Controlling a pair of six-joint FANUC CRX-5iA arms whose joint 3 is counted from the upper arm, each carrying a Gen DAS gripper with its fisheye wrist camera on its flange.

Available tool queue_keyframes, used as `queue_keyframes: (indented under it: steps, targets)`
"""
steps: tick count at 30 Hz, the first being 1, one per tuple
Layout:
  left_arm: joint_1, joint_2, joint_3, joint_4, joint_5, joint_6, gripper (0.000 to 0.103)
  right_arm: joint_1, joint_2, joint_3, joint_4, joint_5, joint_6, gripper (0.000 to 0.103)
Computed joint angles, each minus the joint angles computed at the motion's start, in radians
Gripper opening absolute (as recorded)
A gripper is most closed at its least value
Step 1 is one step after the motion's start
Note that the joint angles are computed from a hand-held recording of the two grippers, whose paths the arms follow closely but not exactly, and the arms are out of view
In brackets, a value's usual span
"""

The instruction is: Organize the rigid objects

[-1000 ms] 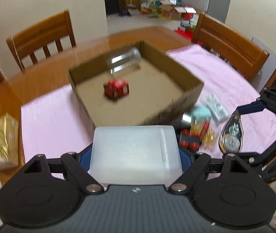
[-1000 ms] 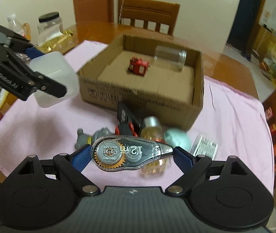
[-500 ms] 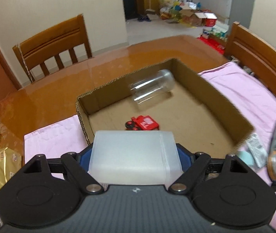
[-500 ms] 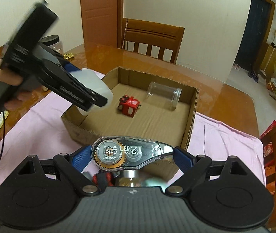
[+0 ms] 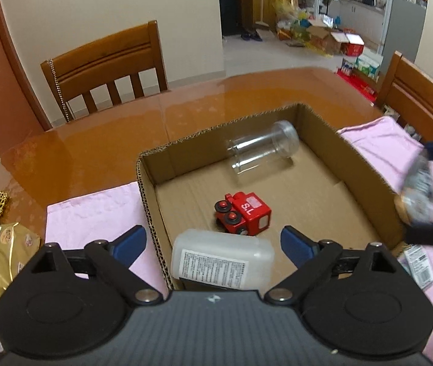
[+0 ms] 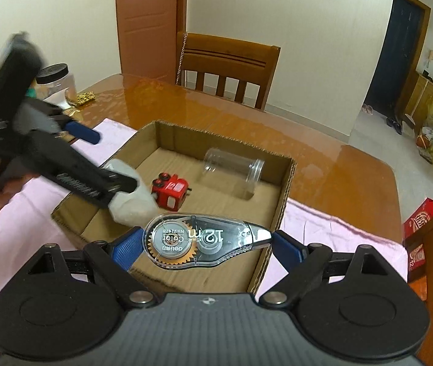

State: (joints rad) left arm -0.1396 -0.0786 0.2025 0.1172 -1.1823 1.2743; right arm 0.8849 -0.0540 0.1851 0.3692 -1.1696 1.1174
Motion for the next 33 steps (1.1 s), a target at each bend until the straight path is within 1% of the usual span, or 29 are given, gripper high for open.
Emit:
queue_keyframes:
  steps: [1,3,8,12,18,20,21,23,25,33]
  targets:
    - [0.005,-0.009,-0.005,0.008,-0.006,-0.002,0.099,-0.008,0.012,0.013,-0.007,0.001,0.009,0.093]
    - [0.008,-0.027,-0.009,0.004,-0.013,0.007,0.099,-0.026,0.040,0.040,-0.019,0.005,0.023,0.093]
    - [0.017,-0.107,-0.055,-0.018,0.018,0.042,0.100,-0.062,0.106,0.107,-0.039,-0.002,0.053,0.093]
    - [0.028,-0.162,-0.087,-0.024,0.014,0.077,0.102,-0.089,0.160,0.157,-0.050,-0.009,0.072,0.093]
    - [0.046,-0.199,-0.117,-0.030,-0.034,0.137,0.102,-0.122,0.235,0.233,-0.070,-0.025,0.087,0.093]
    - [0.041,-0.203,-0.117,-0.049,-0.047,0.156,0.102,-0.130,0.260,0.258,-0.067,-0.032,0.087,0.093]
    - [0.038,-0.205,-0.116,-0.061,-0.050,0.167,0.102,-0.132,0.271,0.268,-0.066,-0.035,0.089,0.094]
    - [0.039,-0.211,-0.120,-0.074,-0.053,0.183,0.102,-0.133,0.290,0.288,-0.056,-0.044,0.086,0.103]
    - [0.042,-0.216,-0.122,-0.082,-0.055,0.196,0.102,-0.132,0.288,0.284,-0.051,-0.033,0.078,0.103]
    - [0.056,-0.241,-0.134,-0.084,-0.063,0.197,0.102,-0.114,0.267,0.271,-0.026,-0.056,0.052,0.103]
